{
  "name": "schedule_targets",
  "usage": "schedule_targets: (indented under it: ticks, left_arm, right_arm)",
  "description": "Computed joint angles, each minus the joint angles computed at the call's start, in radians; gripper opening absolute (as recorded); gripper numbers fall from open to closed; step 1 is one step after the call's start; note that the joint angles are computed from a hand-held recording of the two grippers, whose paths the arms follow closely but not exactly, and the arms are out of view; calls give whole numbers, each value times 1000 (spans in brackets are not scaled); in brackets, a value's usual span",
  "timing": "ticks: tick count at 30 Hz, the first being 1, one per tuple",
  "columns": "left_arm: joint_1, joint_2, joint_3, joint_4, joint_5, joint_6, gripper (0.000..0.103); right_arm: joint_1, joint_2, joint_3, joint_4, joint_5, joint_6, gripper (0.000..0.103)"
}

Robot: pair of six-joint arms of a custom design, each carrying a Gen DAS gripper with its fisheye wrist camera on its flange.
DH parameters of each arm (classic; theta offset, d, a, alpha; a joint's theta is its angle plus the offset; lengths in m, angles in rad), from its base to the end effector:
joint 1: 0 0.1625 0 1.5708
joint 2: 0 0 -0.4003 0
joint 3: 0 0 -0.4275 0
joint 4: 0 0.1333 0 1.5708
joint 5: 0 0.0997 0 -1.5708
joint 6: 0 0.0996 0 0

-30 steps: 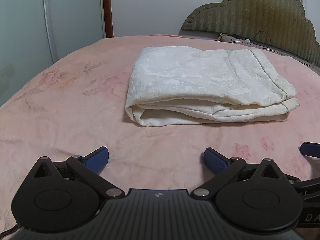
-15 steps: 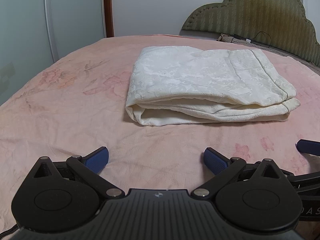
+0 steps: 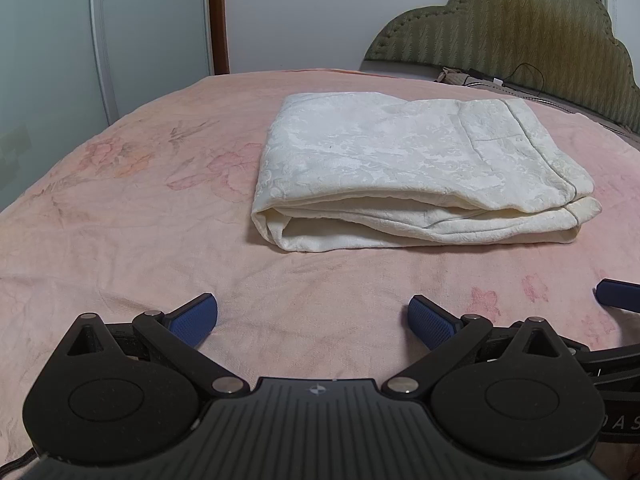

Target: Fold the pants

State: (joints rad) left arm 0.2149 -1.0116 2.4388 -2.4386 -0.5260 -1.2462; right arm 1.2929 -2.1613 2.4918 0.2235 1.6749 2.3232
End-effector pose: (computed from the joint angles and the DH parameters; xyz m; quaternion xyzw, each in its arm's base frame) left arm -0.2771 -0.2851 -0.0166 0.1832 0.8241 -0.3985 0.3584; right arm 0.0597 -0.2388 0.2194 0.2085 -0.8474 0.3912 0.2921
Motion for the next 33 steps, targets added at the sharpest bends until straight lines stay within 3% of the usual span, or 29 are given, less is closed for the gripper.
schedule_targets:
  ticks: [7, 33]
  left_arm:
    - [1, 0, -3, 6, 0, -11, 103]
    - [3, 4, -10, 14, 1, -20, 103]
  right_arm:
    - [50, -24, 26, -75, 81, 28, 103]
    - [6, -5, 5, -25, 30, 23, 103]
